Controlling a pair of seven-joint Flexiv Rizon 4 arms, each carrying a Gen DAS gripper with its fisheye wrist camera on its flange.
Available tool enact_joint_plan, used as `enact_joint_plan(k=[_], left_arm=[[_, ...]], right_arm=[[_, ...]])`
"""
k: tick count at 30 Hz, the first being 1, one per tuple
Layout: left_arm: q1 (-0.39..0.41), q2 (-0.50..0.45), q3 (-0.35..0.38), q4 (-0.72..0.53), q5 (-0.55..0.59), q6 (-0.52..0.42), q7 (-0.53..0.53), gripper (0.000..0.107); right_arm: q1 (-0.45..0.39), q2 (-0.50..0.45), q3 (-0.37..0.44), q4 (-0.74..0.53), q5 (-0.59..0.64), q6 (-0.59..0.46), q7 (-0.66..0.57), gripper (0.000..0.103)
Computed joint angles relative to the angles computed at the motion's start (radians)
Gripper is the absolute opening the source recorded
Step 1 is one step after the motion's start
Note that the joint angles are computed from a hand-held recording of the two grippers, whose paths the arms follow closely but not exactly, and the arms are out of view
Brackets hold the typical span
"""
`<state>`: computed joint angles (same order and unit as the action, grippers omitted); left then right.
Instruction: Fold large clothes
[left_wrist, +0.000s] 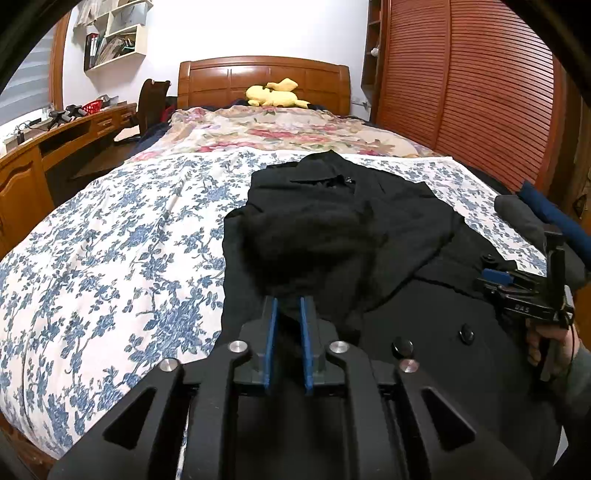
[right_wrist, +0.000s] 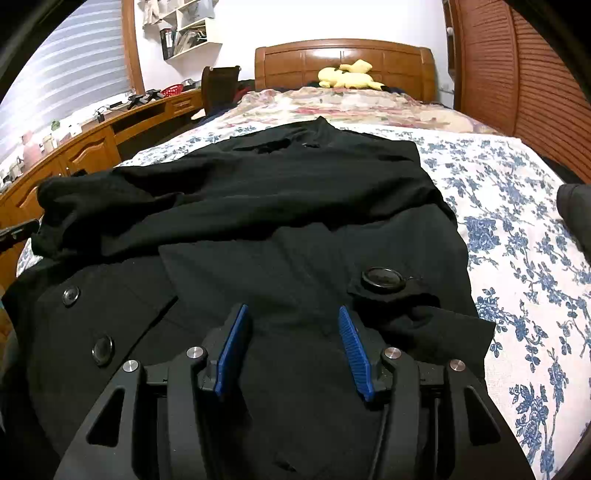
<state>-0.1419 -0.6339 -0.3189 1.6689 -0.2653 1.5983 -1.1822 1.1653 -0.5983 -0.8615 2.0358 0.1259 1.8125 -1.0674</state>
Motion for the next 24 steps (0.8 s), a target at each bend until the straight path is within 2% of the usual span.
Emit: enact_joint_plan(k=[2, 3, 4, 6, 10, 16, 17, 18, 19, 20, 21, 22, 24], left_arm=[[0.047, 0.007, -0.061, 0.032, 0.0, 0.032, 0.015, 0.048], [0.075, 0.01, -0.096, 0.048, 0.001, 0.044, 0.022, 0.051], [0.097, 0.014, -0.122, 0.065, 0.001, 0.054, 0.022, 0.051], [0.106, 0.019, -0.13, 0.078, 0.003, 0.062, 0.011, 0.052], [0.083, 0.014, -0.097, 0.074, 0.02, 0.062, -0.004, 0.052], [0.089, -0.02, -0.112, 0.033, 0.026, 0.039, 0.002, 0.052], [0.077, -0.024, -0.099, 0.022, 0.026, 0.034, 0.002, 0.048], [0.064, -0.029, -0.083, 0.008, 0.025, 0.02, 0.004, 0.039], [0.055, -0.033, -0.072, -0.004, 0.023, 0.004, 0.007, 0.037], [0.053, -0.037, -0.072, -0.008, 0.02, -0.002, 0.012, 0.029], [0.043, -0.041, -0.059, -0.019, 0.017, -0.019, 0.015, 0.013], [0.016, -0.039, -0.024, -0.028, 0.014, -0.034, 0.007, 0.007], [0.026, -0.034, -0.042, -0.016, 0.006, -0.03, 0.019, 0.003]], right_arm=[[-0.013, 0.003, 0.019, 0.007, 0.007, 0.023, -0.003, 0.053], [-0.014, 0.002, 0.024, 0.011, 0.016, 0.035, -0.007, 0.053], [-0.009, -0.001, 0.022, 0.017, 0.028, 0.048, -0.012, 0.053], [0.011, -0.018, 0.006, 0.018, 0.054, 0.054, -0.023, 0.053], [0.035, -0.031, -0.011, 0.018, 0.084, 0.056, -0.035, 0.053], [0.056, -0.043, -0.029, 0.02, 0.106, 0.057, -0.044, 0.053], [0.056, -0.043, -0.029, 0.019, 0.107, 0.057, -0.045, 0.053], [0.056, -0.043, -0.029, 0.019, 0.108, 0.057, -0.045, 0.053], [0.054, -0.042, -0.026, 0.019, 0.108, 0.058, -0.046, 0.053], [0.054, -0.043, -0.026, 0.019, 0.11, 0.059, -0.046, 0.053], [0.054, -0.043, -0.026, 0.018, 0.11, 0.059, -0.047, 0.053], [0.054, -0.043, -0.026, 0.018, 0.111, 0.059, -0.047, 0.053], [0.052, -0.043, -0.024, 0.016, 0.112, 0.059, -0.047, 0.053]])
